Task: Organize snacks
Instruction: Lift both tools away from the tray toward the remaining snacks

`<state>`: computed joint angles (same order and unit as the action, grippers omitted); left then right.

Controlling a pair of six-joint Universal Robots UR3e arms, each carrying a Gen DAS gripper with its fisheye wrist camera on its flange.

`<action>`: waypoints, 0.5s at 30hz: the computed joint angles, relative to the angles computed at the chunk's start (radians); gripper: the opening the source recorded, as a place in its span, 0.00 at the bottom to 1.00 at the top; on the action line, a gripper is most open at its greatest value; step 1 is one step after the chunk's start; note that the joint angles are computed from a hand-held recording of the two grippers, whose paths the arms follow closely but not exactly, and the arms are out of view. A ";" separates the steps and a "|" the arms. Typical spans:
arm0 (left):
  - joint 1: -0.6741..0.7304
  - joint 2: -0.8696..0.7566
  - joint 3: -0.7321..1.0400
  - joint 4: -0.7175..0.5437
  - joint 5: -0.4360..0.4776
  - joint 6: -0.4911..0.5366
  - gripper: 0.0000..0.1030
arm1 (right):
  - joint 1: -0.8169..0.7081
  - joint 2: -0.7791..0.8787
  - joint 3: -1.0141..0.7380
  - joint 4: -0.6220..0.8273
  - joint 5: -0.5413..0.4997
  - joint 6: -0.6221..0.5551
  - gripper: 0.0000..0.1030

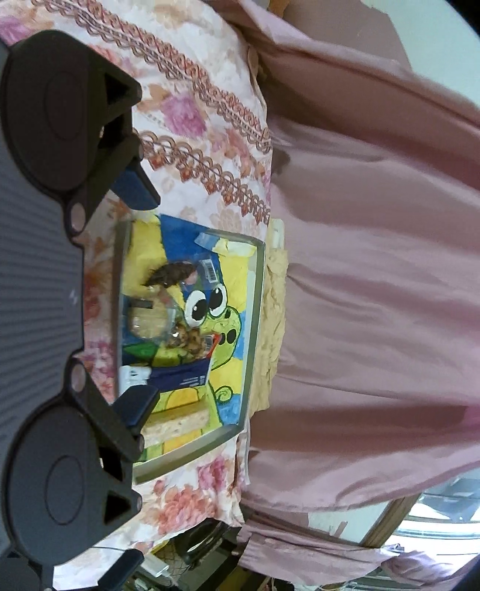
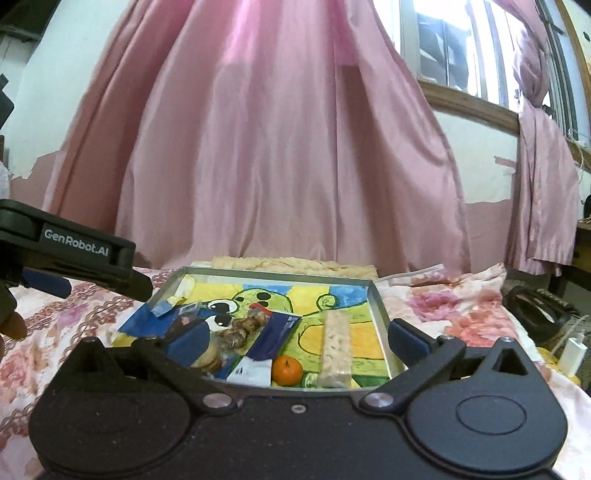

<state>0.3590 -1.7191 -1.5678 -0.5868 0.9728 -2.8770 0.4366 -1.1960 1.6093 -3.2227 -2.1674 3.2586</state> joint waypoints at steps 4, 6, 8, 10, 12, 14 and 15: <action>0.051 0.126 -0.125 -0.014 -0.018 0.035 0.99 | 0.063 -0.062 0.075 -0.015 -0.056 -0.005 0.99; 0.076 0.193 -0.185 -0.032 -0.025 0.058 0.99 | 0.090 -0.092 0.111 -0.022 -0.078 -0.005 0.99; 0.102 0.258 -0.241 -0.049 -0.033 0.080 0.99 | 0.118 -0.121 0.141 -0.018 -0.101 0.003 0.99; 0.128 0.331 -0.297 -0.077 -0.038 0.113 0.99 | 0.144 -0.161 0.180 -0.002 -0.119 0.021 0.99; 0.156 0.408 -0.356 -0.099 -0.044 0.134 0.99 | 0.162 -0.200 0.216 0.019 -0.126 0.039 0.99; 0.188 0.488 -0.413 -0.126 -0.049 0.155 1.00 | 0.167 -0.244 0.249 0.063 -0.109 0.058 0.99; 0.202 0.528 -0.442 -0.142 -0.048 0.166 0.99 | 0.169 -0.268 0.262 0.099 -0.097 0.068 0.99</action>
